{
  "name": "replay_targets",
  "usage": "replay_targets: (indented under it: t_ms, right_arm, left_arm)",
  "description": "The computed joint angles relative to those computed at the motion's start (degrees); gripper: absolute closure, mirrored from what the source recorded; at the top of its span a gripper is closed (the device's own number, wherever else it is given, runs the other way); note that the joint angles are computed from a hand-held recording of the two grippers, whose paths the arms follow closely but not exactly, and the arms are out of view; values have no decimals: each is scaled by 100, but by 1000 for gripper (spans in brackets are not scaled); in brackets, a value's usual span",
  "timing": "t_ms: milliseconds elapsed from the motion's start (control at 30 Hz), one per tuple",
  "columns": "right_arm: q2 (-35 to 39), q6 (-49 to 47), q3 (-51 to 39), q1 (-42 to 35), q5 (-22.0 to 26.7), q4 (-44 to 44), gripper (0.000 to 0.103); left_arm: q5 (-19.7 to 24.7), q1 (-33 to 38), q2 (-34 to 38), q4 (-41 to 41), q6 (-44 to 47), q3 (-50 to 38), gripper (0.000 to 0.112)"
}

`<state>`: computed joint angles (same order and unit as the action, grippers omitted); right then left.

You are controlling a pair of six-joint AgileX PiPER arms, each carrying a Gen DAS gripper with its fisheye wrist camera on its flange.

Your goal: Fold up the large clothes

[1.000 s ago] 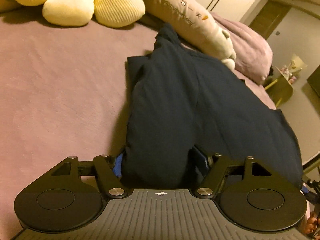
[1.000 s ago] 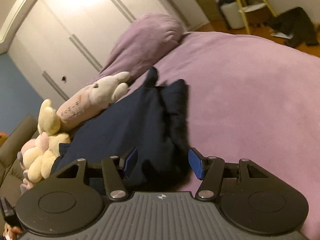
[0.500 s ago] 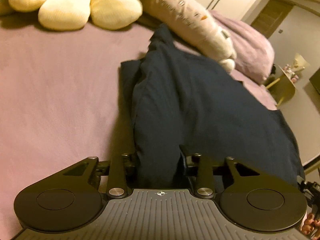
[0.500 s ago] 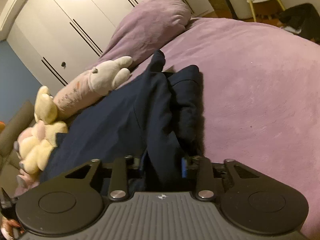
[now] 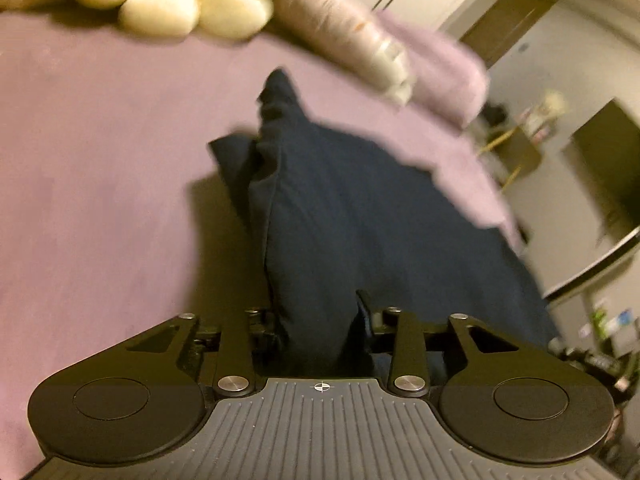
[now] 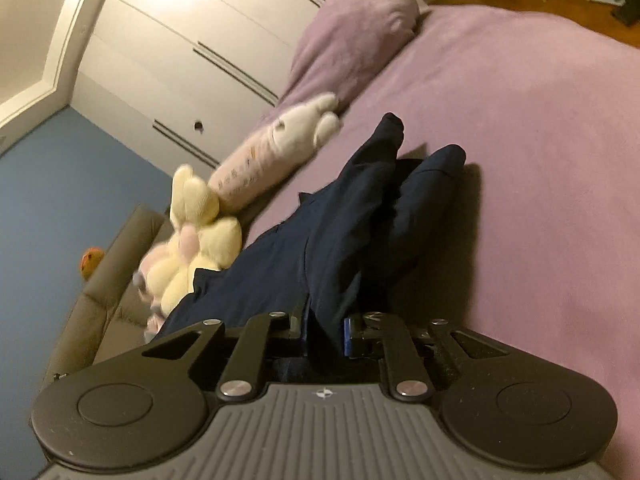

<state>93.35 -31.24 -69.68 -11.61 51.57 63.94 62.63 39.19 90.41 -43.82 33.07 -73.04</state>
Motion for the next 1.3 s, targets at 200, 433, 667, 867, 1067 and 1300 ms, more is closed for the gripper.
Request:
replay_targets:
  t_ms: [200, 433, 667, 867, 1067, 1300]
  right_arm:
    - [-968, 2609, 185, 720, -1124, -3277, 59]
    - [143, 3822, -1147, 2673, -2236, -5376, 77]
    - [3491, 4524, -5100, 3815, -1431, -6794, 87]
    - [4178, 4466, -5388, 3795, -1688, -6770, 88]
    - [4327, 4411, -5831, 3725, -1324, -6556, 88]
    - [4149, 5990, -5936, 3253, -836, -8607, 88]
  left_arm:
    - [-1100, 146, -776, 727, -908, 587, 61]
    - [-2965, -2332, -69, 2719, -2910, -163, 37]
    - [-3733, -3977, 1985, 6500, -6828, -1674, 26]
    - [-4142, -4016, 2849, 8957, -9006, -1759, 11]
    - [-3915, -3908, 2682, 8611, -8222, -1922, 11]
    - [-3108, -3395, 2955, 8633, -8610, -2344, 11]
